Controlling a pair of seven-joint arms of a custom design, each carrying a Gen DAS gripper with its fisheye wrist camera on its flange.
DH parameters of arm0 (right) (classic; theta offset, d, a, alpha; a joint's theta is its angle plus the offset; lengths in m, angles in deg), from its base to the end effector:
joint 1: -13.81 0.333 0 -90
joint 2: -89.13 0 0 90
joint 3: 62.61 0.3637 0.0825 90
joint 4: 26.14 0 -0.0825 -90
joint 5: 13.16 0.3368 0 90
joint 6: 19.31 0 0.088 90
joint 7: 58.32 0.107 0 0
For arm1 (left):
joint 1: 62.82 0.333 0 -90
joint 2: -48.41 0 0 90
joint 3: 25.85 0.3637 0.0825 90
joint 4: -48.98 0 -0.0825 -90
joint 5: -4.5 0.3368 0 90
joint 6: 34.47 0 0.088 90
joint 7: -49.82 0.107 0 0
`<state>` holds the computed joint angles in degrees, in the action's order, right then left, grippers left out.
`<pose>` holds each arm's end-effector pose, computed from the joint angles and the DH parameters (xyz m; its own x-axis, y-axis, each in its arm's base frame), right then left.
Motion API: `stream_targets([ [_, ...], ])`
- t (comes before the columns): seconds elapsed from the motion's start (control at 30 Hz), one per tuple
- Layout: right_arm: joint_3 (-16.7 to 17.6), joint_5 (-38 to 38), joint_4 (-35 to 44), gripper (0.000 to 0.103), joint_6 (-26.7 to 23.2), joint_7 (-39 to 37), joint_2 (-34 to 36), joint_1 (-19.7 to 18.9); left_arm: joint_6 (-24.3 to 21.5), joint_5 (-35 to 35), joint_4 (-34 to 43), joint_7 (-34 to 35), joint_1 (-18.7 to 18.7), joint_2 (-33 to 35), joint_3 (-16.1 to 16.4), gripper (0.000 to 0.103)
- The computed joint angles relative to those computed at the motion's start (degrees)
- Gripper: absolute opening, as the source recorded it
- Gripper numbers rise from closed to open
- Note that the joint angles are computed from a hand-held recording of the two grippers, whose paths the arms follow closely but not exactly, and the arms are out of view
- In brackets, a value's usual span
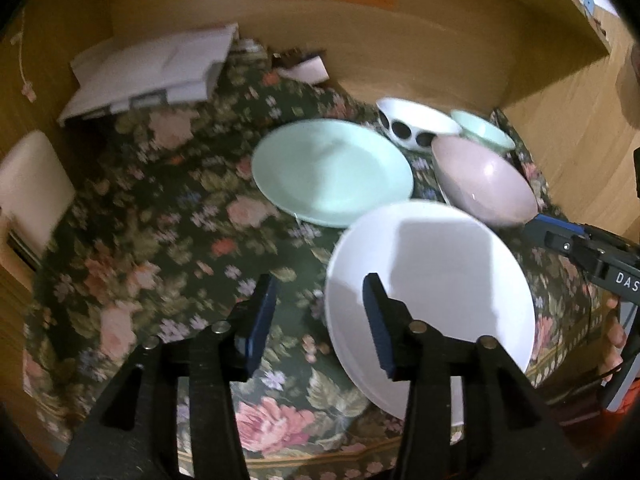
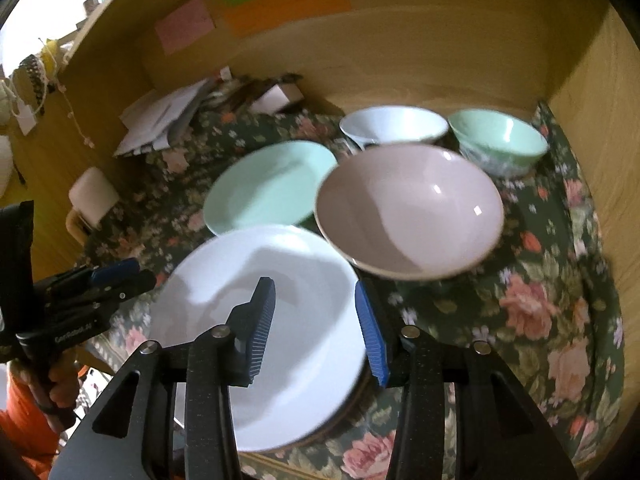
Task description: Organize plates and bowls
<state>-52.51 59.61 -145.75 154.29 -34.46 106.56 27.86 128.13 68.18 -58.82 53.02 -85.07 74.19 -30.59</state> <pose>0.5548 0.1611 0.3939 0.3789 -0.9022 -0.2062 -0.7497 -0.1686 -0.6399 0.5546 -0.3268 0.3829 0.0321 -0.9949 0.0961 -0.7634 -0.0865 -0.6402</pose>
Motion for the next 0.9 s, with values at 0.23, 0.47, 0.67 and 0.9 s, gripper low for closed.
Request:
stream_targets([
  [0.23,0.1,-5.5,4.4,0.046,-0.3,2.2,1.9,0.9,-2.7,1.3,1.5,-1.0,0.9,-1.1,1.0,0.07],
  [0.47,-1.6,-15.9,10.1,0.055,-1.7,11.0,5.7,3.2,-4.3,-1.9,4.5,2.9,3.3,0.8,0.5,0.077],
  [0.67,-6.3,-30.1,17.0,0.056,-6.0,24.7,10.9,6.7,-4.5,-6.9,8.5,7.5,5.0,4.4,0.8,0.078],
  [0.9,-14.8,-46.6,28.2,0.056,-13.3,41.3,18.9,12.0,-2.8,-15.7,11.6,15.4,7.9,8.6,-0.2,0.078],
])
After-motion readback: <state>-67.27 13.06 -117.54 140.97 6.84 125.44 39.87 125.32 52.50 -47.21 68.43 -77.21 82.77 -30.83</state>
